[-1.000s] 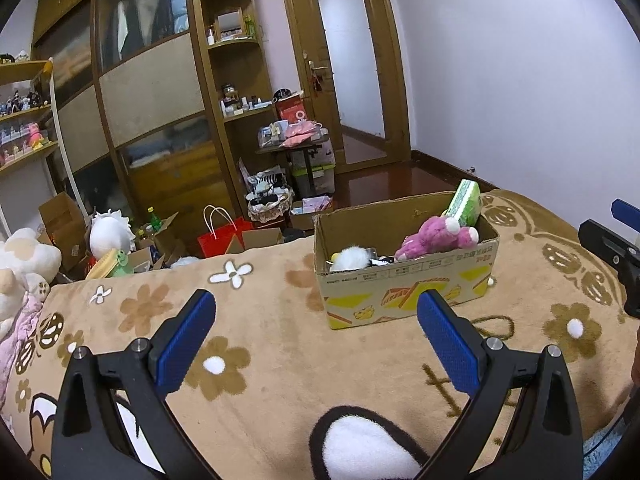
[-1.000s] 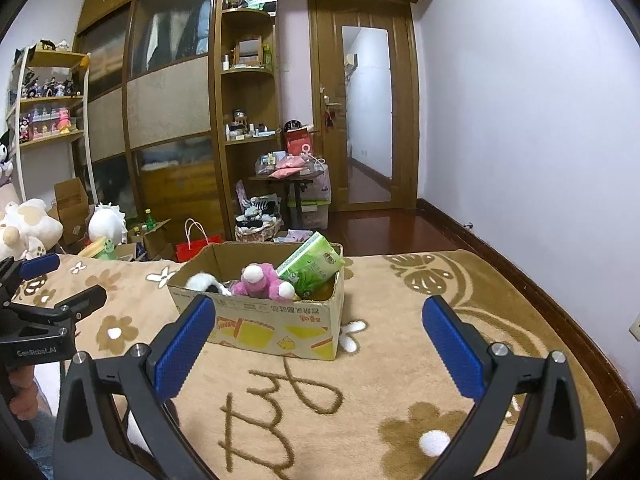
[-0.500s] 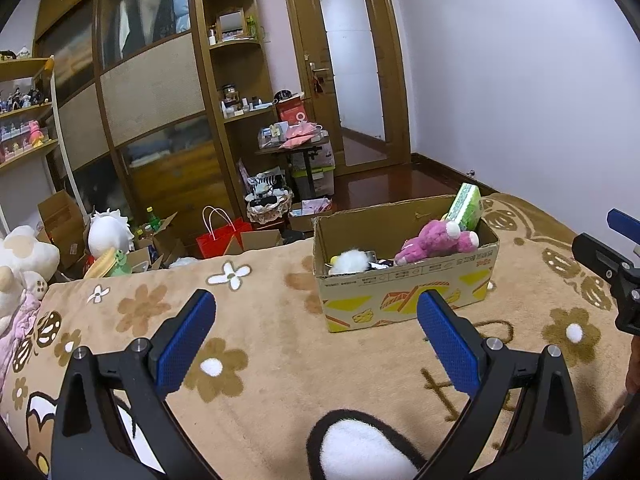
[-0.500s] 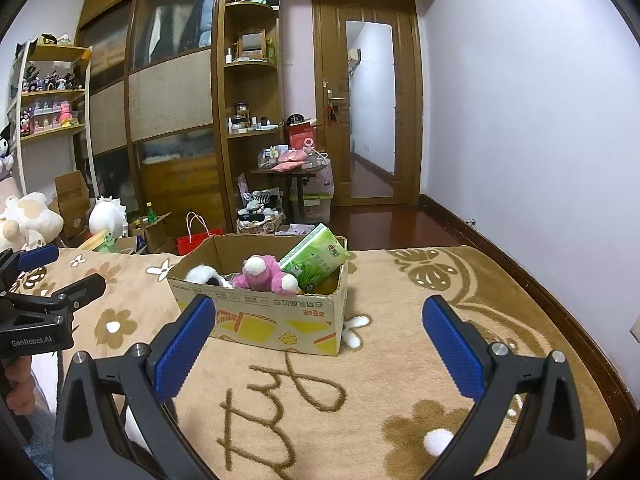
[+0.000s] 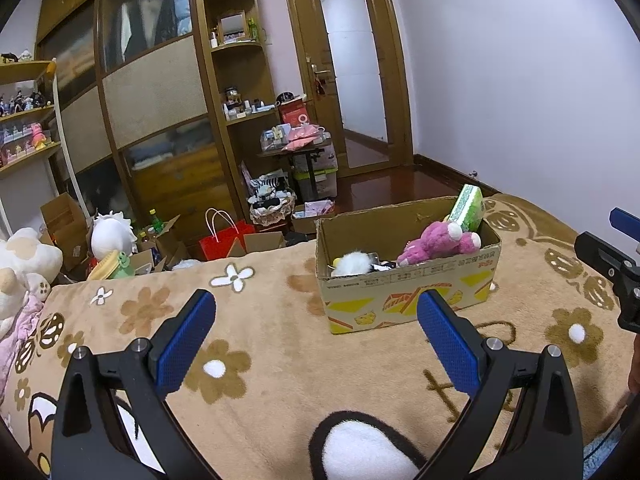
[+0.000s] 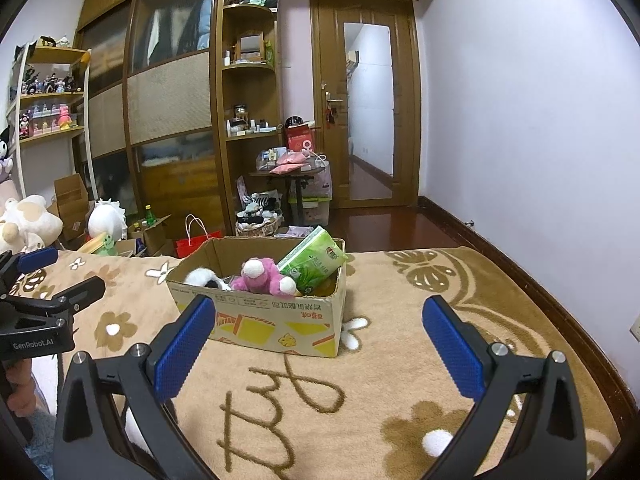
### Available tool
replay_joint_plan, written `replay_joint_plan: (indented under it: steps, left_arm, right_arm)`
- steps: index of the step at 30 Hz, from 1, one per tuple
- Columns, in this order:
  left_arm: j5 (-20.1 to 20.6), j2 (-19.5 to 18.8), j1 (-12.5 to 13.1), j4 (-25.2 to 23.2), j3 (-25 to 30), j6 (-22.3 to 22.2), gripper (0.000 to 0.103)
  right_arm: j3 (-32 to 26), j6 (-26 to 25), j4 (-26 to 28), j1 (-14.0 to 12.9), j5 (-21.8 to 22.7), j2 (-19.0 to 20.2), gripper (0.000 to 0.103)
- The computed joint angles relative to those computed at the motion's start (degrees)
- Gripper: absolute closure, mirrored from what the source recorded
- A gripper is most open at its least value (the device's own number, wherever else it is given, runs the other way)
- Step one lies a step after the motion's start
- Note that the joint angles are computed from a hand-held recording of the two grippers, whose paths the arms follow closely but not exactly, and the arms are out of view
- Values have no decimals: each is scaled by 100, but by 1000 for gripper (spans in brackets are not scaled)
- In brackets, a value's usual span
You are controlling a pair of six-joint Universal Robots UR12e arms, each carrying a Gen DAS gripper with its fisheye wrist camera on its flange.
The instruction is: Organize soft objects
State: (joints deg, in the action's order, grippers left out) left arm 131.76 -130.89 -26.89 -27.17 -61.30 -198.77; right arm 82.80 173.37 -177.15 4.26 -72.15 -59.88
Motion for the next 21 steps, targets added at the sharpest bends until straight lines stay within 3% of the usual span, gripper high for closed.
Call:
replay_joint_plan:
  steps: [21]
  left_arm:
    - [47, 18, 6, 19, -44, -63, 3]
  right_arm:
    - [6, 10, 1, 1, -5, -5, 0]
